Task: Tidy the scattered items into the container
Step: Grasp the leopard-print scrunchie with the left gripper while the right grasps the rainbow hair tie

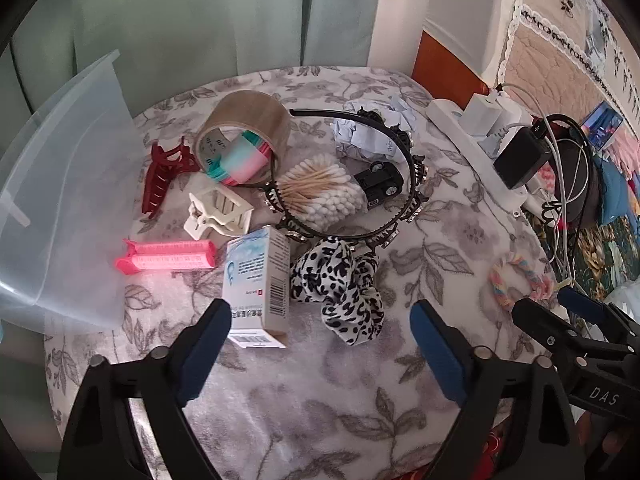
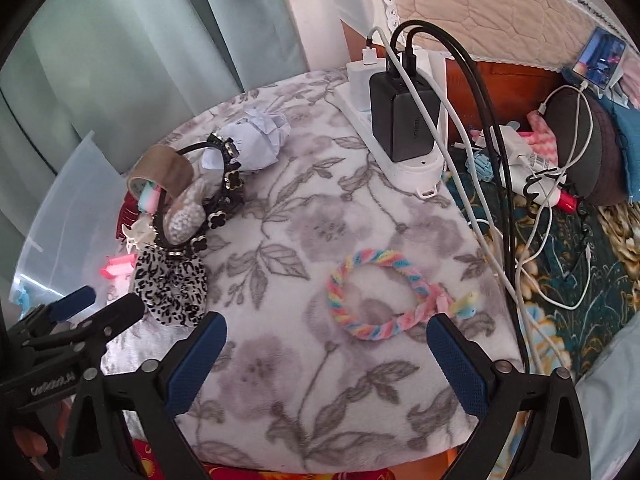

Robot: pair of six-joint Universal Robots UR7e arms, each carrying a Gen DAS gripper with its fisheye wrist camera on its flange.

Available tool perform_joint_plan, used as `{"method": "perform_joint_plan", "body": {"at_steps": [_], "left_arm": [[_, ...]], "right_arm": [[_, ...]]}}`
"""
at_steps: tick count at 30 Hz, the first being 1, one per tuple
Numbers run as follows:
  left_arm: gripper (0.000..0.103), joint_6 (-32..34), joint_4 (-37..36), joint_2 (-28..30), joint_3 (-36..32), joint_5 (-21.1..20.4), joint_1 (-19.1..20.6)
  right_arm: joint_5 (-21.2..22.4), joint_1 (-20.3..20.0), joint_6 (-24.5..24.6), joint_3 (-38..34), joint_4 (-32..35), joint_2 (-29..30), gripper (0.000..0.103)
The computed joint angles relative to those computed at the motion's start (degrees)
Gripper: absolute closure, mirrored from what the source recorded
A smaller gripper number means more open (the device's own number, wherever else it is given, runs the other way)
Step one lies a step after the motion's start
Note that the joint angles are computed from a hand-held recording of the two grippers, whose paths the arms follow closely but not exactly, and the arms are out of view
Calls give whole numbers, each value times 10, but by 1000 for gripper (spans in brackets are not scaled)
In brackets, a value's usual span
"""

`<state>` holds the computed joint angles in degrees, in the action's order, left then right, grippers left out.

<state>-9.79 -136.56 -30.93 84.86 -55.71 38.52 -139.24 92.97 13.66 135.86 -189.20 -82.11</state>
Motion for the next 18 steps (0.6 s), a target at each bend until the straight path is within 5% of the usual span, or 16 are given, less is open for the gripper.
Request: {"method": "perform_joint_plan", "body": {"at_steps": [9, 18], "left_arm": [[57, -4, 43, 43, -49, 5, 10], [82, -23, 41, 42, -54, -6, 27]], "right_arm": [[8, -32, -60, -7, 1, 16, 24], [-38, -36, -90, -12, -12, 40, 61]]}}
